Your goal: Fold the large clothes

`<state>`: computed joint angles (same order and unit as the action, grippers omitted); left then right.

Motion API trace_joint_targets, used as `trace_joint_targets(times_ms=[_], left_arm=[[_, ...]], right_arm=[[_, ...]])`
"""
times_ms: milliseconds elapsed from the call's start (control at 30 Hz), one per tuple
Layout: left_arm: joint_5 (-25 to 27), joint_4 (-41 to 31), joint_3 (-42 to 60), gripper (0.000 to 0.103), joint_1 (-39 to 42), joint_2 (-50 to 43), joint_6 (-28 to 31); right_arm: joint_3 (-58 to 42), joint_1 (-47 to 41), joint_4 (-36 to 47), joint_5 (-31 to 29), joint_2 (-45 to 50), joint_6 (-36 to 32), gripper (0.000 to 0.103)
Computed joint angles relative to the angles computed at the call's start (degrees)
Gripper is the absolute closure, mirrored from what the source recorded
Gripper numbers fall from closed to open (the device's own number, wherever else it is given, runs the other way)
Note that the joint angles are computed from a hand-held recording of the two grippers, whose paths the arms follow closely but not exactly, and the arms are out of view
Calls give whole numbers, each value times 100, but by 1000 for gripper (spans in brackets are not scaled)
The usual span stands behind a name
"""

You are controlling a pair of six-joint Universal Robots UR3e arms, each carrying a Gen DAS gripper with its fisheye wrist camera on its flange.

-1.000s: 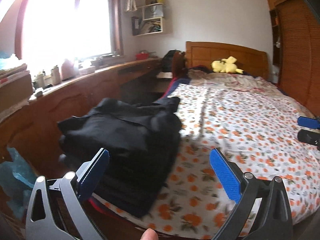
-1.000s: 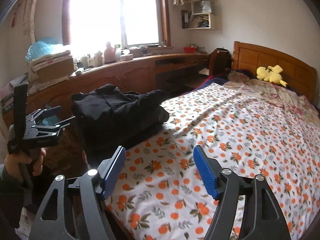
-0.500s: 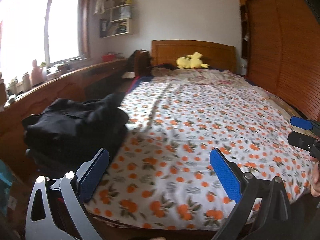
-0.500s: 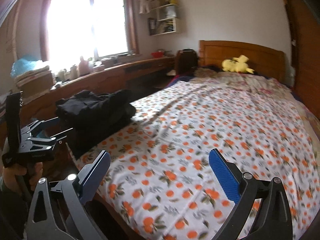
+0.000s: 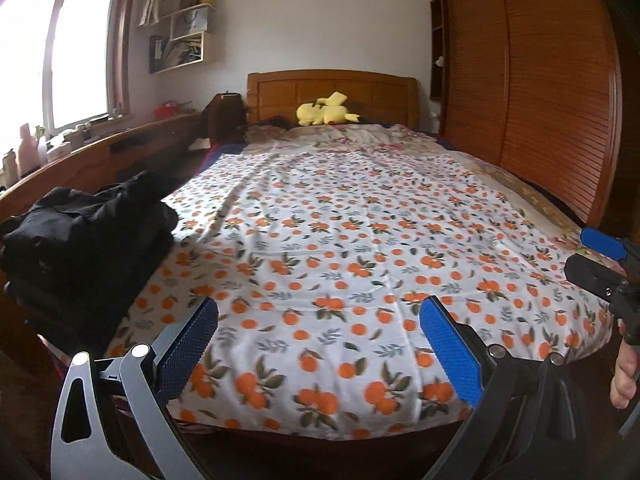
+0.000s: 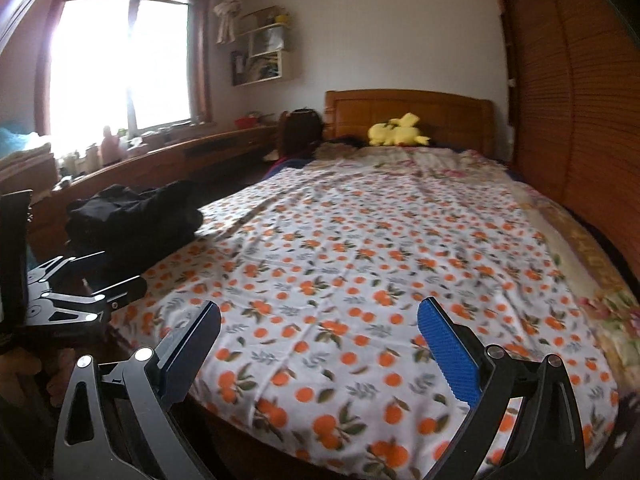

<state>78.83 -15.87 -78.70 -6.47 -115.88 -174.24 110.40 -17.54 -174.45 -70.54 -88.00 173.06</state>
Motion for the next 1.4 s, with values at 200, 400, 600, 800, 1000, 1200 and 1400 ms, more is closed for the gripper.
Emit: trace_joint_targets(times_ms=[200,400,600,800,1000,1200,1400], left_arm=[[204,-83,211,1,-300,56,-147],[287,-156,319,1,-405,361,-133],[288,-213,344,1,-439,673,-204],[415,-266,438,1,-558,836,-229],[612,-164,406,1,-623,955,-291],[606,-106,216,1,-620,1105,-305],[590,-129,185,1,-615,1142,-290]], right_arm=[[381,-300,-352,-114,-406,195,8],[413,-533,-418,-34,-644,439,8],[388,-592,-429,-8,-893,557,8],[339,-637,-278,-40,-1278,579,8],[345,-594,-297,-399,-1519,586,8],[387,-682,-296,-404,-1581,550,8],[429,-712,-330,-341,-1578,547,8]])
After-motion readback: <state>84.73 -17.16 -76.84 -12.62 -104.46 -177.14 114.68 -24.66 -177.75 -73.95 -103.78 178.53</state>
